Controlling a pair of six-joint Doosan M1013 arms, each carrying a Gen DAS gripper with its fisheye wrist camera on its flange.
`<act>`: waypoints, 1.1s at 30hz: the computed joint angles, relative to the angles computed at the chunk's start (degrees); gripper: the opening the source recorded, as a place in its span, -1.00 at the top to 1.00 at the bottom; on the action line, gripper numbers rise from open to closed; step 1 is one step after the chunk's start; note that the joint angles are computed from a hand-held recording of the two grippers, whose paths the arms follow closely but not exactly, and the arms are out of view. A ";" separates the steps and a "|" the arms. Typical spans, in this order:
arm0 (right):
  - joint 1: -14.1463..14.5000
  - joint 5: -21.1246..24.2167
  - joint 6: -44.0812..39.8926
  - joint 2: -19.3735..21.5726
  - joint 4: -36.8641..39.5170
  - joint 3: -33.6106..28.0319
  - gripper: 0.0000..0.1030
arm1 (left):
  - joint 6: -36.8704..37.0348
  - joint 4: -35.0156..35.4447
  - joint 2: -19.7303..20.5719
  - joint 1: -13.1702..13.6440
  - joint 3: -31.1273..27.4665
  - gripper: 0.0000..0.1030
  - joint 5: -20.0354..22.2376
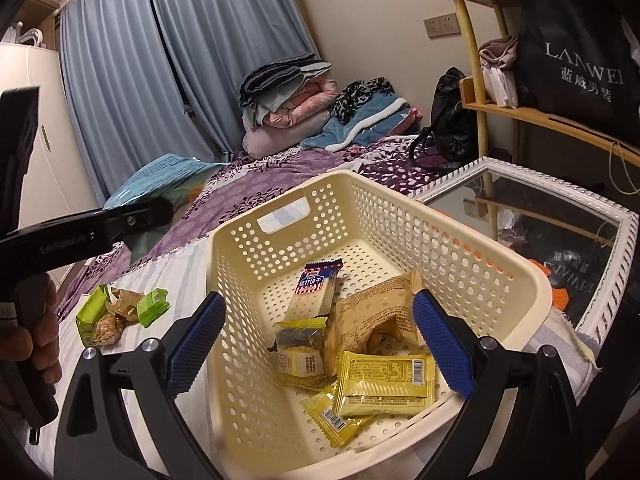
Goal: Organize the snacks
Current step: 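Carry the light blue bag into the basket and open the left tool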
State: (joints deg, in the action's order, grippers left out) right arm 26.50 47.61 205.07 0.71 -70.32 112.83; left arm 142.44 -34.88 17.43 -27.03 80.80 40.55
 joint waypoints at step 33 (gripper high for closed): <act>-1.91 0.02 -2.95 -1.69 3.51 -0.28 -0.82 | -5.94 4.72 4.39 -3.38 -5.89 -0.74 3.62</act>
State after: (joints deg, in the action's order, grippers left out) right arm 24.59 47.63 202.12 -0.98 -66.81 112.55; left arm 136.50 -30.16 21.82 -30.41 74.91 44.17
